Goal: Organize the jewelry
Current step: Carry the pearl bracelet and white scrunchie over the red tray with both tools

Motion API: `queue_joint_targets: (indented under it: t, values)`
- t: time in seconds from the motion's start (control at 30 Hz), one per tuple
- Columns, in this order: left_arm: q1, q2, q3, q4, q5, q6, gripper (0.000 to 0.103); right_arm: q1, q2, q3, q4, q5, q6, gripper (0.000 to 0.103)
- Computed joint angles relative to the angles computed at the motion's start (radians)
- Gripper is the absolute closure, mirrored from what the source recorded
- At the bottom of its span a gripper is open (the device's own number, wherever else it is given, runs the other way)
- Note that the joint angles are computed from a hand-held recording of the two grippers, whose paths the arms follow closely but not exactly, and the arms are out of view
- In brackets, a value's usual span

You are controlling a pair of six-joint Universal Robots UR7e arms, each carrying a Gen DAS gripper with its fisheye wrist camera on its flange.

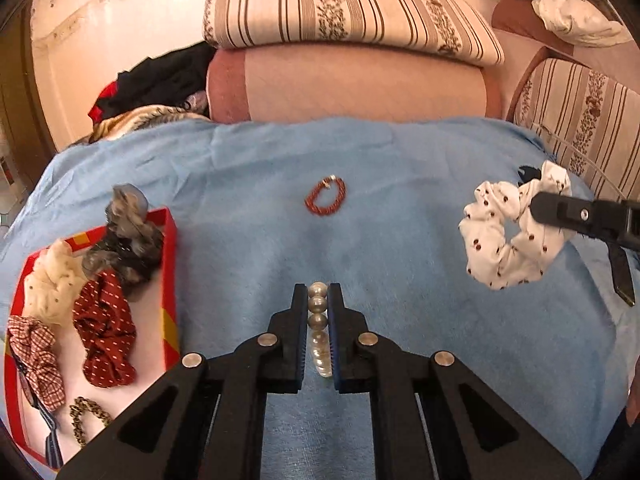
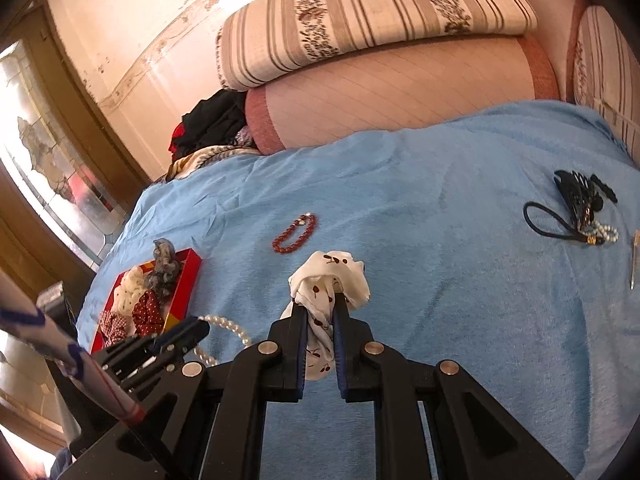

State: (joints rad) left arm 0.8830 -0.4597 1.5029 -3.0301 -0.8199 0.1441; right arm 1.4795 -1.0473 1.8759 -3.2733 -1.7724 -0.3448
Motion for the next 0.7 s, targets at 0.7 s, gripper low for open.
queue_joint_targets:
  t: [0.7]
  values:
    - [-0.018,-0.057,0.044,-0.12,0.018,0.04,0.094,0.048,0.04,0.007,-0.045,-0.031,-0.077,0.09]
